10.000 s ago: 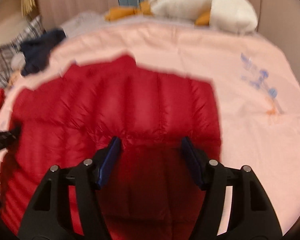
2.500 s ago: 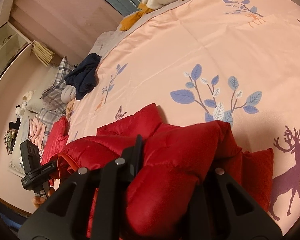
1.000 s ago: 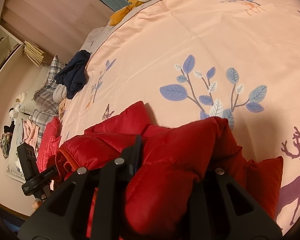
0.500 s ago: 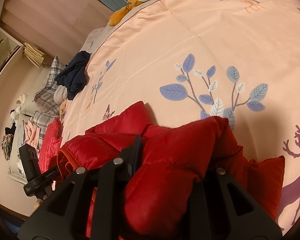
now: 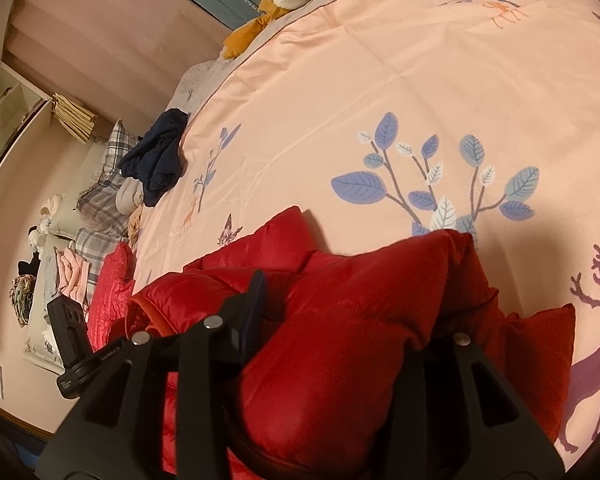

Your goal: Fold large clothes

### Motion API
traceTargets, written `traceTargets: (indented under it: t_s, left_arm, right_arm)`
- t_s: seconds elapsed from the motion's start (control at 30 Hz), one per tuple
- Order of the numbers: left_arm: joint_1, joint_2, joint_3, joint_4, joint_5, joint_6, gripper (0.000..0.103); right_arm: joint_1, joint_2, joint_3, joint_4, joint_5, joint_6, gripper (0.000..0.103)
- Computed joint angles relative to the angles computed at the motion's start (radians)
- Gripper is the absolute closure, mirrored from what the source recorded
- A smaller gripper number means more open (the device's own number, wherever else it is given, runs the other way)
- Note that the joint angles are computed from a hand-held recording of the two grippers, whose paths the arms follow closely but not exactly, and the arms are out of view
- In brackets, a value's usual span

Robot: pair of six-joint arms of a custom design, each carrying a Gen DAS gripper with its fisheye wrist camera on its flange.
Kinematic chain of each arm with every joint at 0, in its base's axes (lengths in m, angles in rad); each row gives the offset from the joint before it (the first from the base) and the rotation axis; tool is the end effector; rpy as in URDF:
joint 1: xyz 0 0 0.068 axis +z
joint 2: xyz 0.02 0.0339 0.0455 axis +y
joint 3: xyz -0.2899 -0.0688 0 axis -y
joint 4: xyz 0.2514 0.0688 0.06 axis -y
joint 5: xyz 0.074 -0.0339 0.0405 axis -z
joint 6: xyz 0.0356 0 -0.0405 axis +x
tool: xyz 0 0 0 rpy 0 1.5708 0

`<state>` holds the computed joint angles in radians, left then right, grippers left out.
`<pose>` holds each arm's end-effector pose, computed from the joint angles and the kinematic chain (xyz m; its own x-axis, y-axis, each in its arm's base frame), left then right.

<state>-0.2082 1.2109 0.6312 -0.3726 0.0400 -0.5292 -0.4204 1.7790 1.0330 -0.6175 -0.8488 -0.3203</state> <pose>0.2195 -0.0478 0.2080 -0.8038 -0.3458 -0.4840 -0.2046 0.9248 -0.3208 0.3079 -0.1084 0.1751 -0.8885 0.1693 -0.4266 -0.1591 0.7582 0.6323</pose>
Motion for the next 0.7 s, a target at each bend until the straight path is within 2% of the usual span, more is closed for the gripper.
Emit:
traceTargets:
  t_s: [0.2, 0.7]
  left_arm:
    - [-0.014, -0.009, 0.011, -0.02, -0.021, -0.004, 0.081]
    - [-0.071, -0.06, 0.022, -0.074, -0.108, -0.05, 0.067]
  right_arm:
    - [-0.002, -0.022, -0.001, -0.008, -0.006, 0.008, 0.056]
    - [-0.017, -0.04, 0.0, -0.028, -0.015, -0.001, 0.05]
